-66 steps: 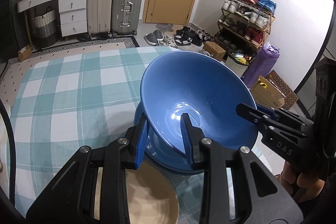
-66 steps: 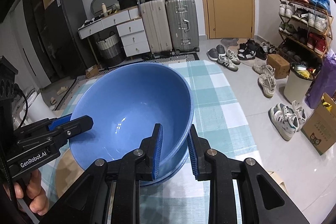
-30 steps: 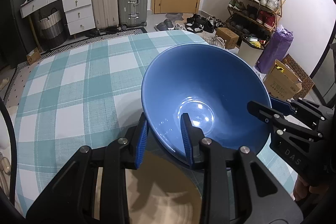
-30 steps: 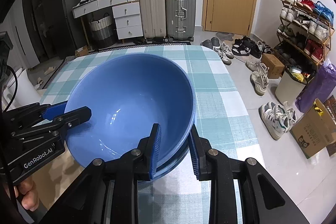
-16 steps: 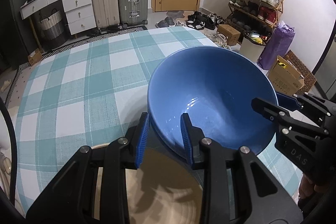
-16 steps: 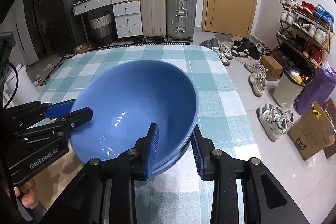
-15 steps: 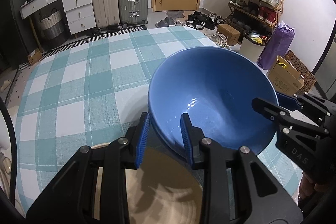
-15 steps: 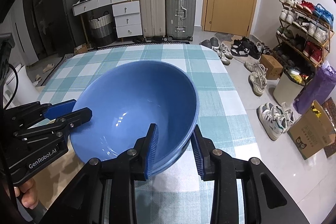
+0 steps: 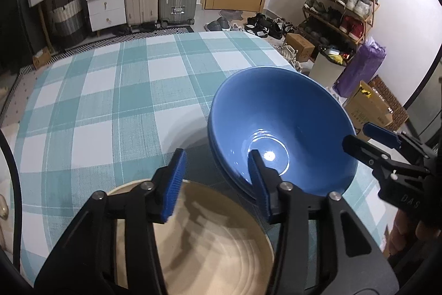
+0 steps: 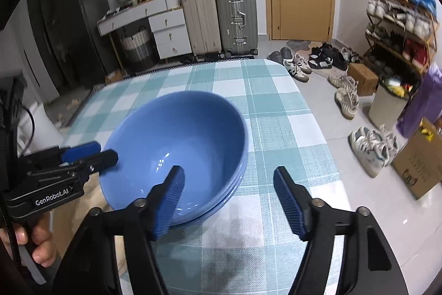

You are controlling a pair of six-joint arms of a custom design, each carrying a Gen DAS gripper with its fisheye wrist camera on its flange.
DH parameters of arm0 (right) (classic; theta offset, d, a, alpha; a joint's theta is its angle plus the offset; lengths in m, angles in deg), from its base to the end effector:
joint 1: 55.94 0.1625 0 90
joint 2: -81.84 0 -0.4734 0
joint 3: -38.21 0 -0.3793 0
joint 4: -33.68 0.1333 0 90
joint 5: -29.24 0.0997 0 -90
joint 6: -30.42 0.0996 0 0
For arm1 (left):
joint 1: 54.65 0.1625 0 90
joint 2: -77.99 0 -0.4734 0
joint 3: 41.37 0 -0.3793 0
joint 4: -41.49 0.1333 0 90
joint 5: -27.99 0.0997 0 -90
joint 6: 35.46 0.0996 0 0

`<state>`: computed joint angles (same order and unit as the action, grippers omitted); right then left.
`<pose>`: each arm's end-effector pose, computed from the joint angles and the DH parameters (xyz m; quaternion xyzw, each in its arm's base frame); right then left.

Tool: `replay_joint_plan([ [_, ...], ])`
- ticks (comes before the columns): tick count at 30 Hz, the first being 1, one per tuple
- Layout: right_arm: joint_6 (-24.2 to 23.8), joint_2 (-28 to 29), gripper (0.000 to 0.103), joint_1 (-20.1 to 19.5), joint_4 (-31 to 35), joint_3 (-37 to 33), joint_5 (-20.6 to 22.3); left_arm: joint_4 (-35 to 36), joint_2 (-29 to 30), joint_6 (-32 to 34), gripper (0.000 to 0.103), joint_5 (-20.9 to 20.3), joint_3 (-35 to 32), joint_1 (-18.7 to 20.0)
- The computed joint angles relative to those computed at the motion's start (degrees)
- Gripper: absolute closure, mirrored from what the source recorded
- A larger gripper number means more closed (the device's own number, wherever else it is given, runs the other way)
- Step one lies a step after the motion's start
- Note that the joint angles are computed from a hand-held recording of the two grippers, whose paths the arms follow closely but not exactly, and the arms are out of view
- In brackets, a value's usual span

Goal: Organize plates and bowls
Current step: 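Grip the rim of the three nested bowls with the left tool, then carry the nested bowls with the left tool over the stacked cream plates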

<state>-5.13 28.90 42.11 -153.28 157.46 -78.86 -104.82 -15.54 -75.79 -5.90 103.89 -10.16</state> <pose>0.1814 -0.5518 0.1623 0.3151 -0.8998 0.2175 0.2094 -0.0695 -0.3710 0.2898 0.0211 0.8817 -0.3458 0.3201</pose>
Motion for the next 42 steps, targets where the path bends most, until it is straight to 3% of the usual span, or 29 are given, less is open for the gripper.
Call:
replay_joint_plan([
  [1,0.6,-0.2,0.030,-0.2,0.3,-0.2,0.0,0.6,-0.6,-0.4,0.051,0.2,-0.1,-0.1],
  [4,2.3,-1.0,0.028,-0.7,2.3,-0.5,1.1,1.8,-2.2,-1.5,0.025,0.4,-0.4,-0.2],
  [8,4.6,-1.6,0.020,-1.5,5.0,-1.2,3.6,-1.7,-3.2,0.7,0.018,-2.4,-0.7,1.3],
  [10,6.1,-1.5,0.019,-1.8,6.3,-1.5,4.4,-4.6,-3.0,1.9,0.011,-4.3,-0.7,2.5],
  [11,6.8,-1.5,0.018,-2.0,6.9,-1.7,4.7,-6.3,-2.6,2.4,0.001,-5.2,-0.6,3.1],
  [15,8.6,-1.1,0.018,-2.7,8.7,-2.2,6.6,-12.3,-0.9,4.4,0.001,-8.3,-0.2,5.5],
  [22,13.2,-0.6,0.018,-5.7,12.6,-3.1,14.0,-21.0,3.2,6.7,0.002,-15.2,-0.4,10.9],
  [25,13.7,-0.3,0.018,-6.4,12.9,-3.4,15.2,-23.8,4.8,7.5,0.002,-16.3,-0.4,12.3],
  [26,13.8,-0.1,0.018,-6.5,12.9,-3.4,15.4,-24.6,5.3,7.7,0.003,-16.7,-0.5,12.8],
  [29,14.0,0.1,0.023,-7.0,13.9,-3.7,16.3,-26.1,6.7,8.9,0.020,-18.5,-1.0,14.2],
  [34,13.5,0.2,0.043,-6.7,13.6,-3.8,16.2,-28.1,9.0,11.1,0.037,-19.9,-1.6,15.6],
  [36,13.5,0.3,0.048,-6.6,13.4,-3.9,16.1,-28.0,9.7,11.8,0.044,-19.2,-1.7,15.2],
  [38,13.5,0.3,0.060,-6.5,13.2,-3.8,15.7,-28.2,10.6,12.5,0.053,-18.3,-1.8,14.6],
  [42,13.6,0.2,0.063,-6.6,12.9,-3.7,15.6,-27.4,11.1,12.6,0.064,-15.8,-2.0,13.5],
])
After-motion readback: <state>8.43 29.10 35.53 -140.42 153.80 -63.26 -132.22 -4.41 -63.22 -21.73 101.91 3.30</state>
